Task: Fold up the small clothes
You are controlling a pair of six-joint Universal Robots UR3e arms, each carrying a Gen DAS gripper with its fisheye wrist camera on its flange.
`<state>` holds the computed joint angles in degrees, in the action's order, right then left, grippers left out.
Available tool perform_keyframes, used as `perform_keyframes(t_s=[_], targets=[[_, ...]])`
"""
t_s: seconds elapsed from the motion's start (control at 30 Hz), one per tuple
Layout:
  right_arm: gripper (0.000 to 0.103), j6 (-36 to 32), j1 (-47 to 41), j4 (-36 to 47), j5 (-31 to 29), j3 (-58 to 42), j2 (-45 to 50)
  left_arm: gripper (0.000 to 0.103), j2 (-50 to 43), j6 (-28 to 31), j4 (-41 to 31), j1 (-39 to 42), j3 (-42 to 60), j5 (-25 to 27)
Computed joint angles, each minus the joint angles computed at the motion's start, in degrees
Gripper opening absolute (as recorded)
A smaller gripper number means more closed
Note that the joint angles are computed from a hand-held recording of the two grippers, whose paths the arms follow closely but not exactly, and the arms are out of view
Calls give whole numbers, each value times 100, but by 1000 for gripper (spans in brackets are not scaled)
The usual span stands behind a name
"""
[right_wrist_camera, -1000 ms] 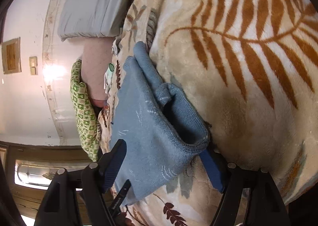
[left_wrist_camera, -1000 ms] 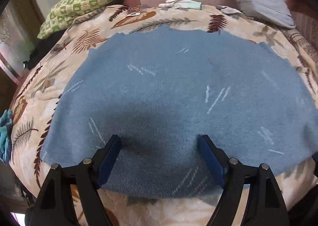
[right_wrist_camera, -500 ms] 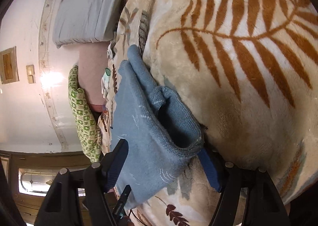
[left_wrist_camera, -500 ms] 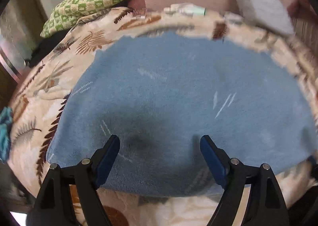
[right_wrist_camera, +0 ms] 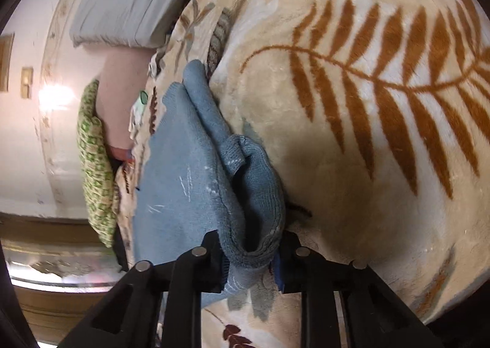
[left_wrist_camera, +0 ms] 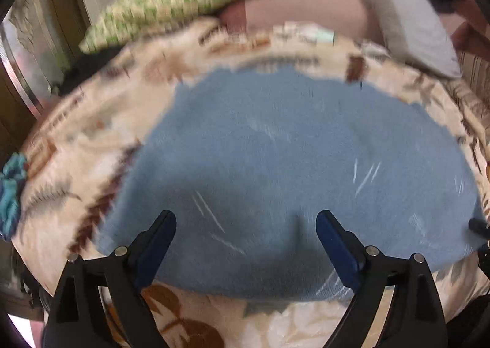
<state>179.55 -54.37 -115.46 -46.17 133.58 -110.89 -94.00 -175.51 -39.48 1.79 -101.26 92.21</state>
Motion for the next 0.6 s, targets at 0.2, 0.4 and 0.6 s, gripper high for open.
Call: perform_keyframes(t_s=[0.2,0.4,0.6], targets=[[19,341,577,-463,-317,-451,139,103,-736,535,69,-28,8,111],[18,1252,2011,-1210,-439,-1896,562,90,-318,575,-934,819,291,-1051],[18,2208,4649,-2084,-1129,-4549,2399,87,1381,915,-1598,3096,-293,-2700]])
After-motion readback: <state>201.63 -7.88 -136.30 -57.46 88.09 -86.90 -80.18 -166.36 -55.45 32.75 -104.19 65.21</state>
